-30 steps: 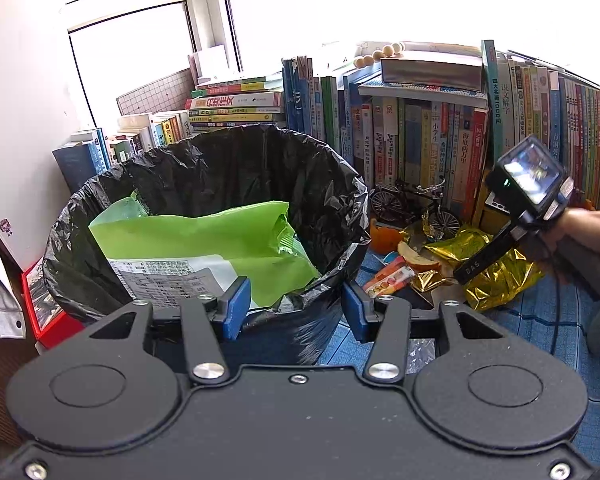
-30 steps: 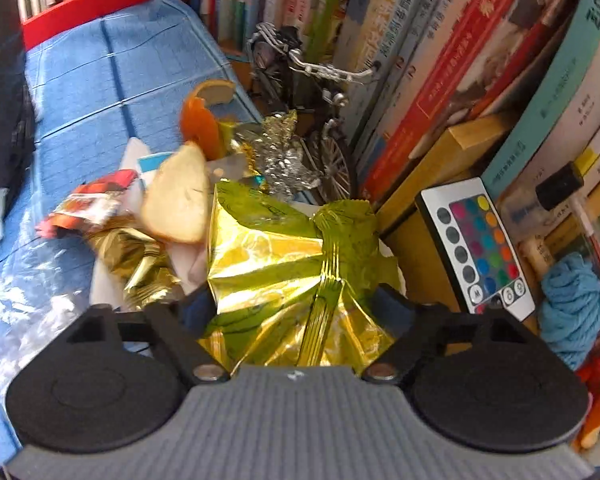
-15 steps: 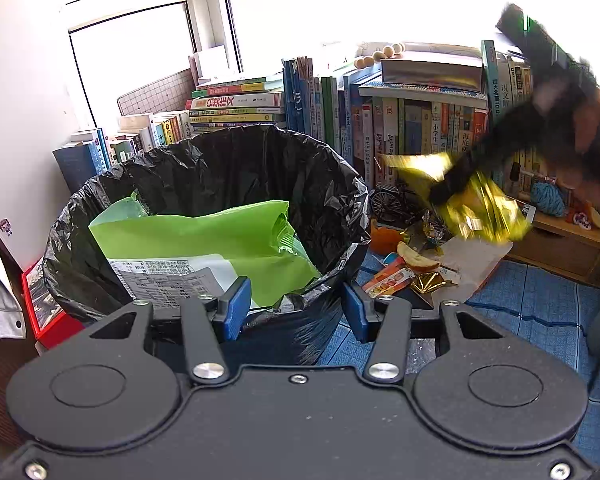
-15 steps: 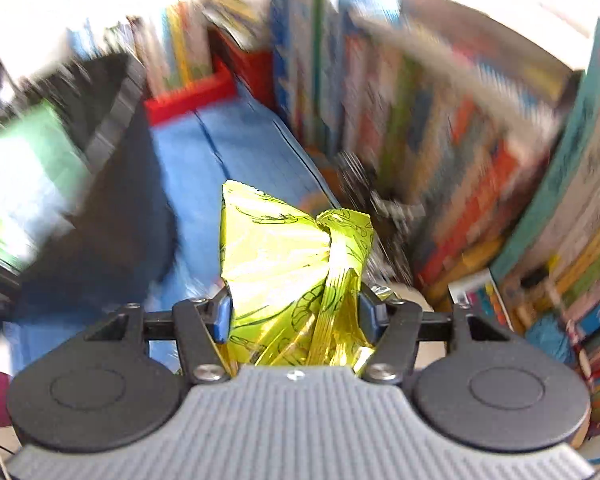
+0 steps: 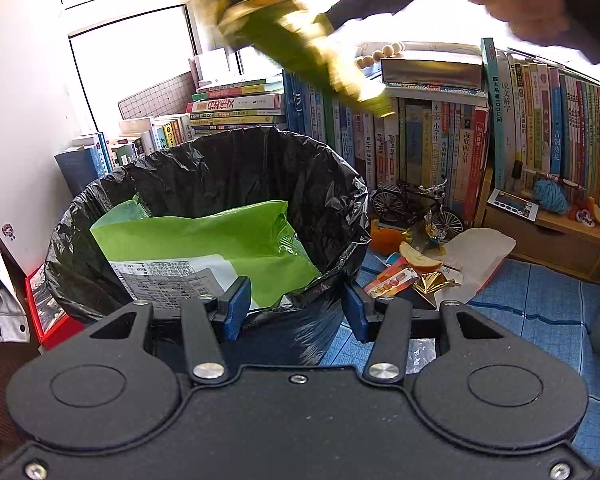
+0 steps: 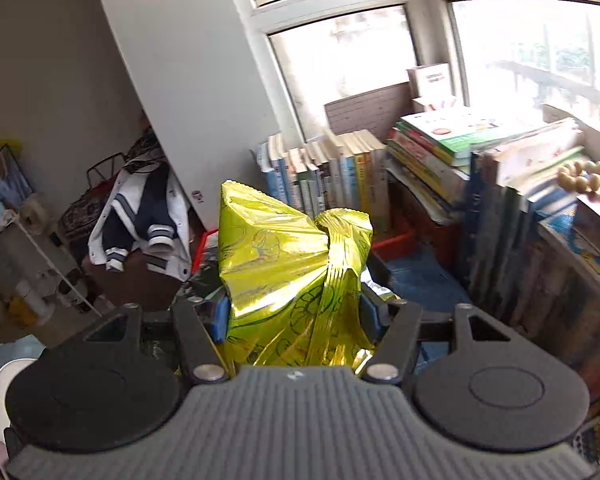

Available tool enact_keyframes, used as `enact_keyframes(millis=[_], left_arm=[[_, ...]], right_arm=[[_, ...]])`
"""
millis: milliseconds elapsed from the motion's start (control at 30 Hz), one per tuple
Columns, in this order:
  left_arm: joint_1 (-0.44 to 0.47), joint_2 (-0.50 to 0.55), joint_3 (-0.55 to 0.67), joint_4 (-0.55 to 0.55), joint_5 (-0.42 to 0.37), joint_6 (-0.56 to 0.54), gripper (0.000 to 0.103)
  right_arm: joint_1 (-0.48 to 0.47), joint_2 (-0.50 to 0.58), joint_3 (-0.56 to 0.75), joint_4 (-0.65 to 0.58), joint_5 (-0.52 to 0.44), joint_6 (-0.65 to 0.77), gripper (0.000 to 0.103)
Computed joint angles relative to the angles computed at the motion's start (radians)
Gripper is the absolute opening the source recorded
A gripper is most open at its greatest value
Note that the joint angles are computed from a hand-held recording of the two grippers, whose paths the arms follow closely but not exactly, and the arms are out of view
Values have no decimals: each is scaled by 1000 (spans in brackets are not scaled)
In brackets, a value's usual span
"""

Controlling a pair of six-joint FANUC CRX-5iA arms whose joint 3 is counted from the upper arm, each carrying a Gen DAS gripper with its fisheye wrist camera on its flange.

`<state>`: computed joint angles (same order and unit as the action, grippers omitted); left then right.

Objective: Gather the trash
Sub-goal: 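Carry the gold foil wrapper over the bin and release it inside, then move the right gripper back down to the clear plastic film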

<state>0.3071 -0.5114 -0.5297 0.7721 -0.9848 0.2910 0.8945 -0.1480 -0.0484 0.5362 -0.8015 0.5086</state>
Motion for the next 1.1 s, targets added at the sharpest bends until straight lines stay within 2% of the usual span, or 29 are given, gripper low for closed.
enact_keyframes(millis=[100, 200, 300, 533, 600, 633, 733, 867, 1100], left_arm=[[-2, 4, 9, -10, -5, 14, 47], [-6, 17, 26, -18, -17, 35, 47], [-1, 29, 38, -20, -32, 42, 47], [11, 29, 35, -13, -44, 23, 47], [7, 30, 36, -14, -41, 23, 47], [6, 31, 37, -14, -41, 24, 46], [2, 36, 42, -17, -40, 28, 46], [4, 37, 43, -16, -40, 30, 46], [8, 35, 41, -10, -42, 28, 47]], right_arm=[[-12, 59, 46, -70, 30, 72, 64], [-41, 107, 93, -196, 42, 138, 65], [-73, 148, 124, -279, 49, 161, 65], [-113, 222, 197, -431, -38, 248, 73], [-118, 231, 202, -445, -55, 242, 77], [-120, 236, 205, -445, -65, 235, 84], [-120, 235, 200, -451, -63, 233, 87], [-119, 229, 205, -464, -46, 235, 97], [-97, 191, 171, -382, 4, 195, 101]])
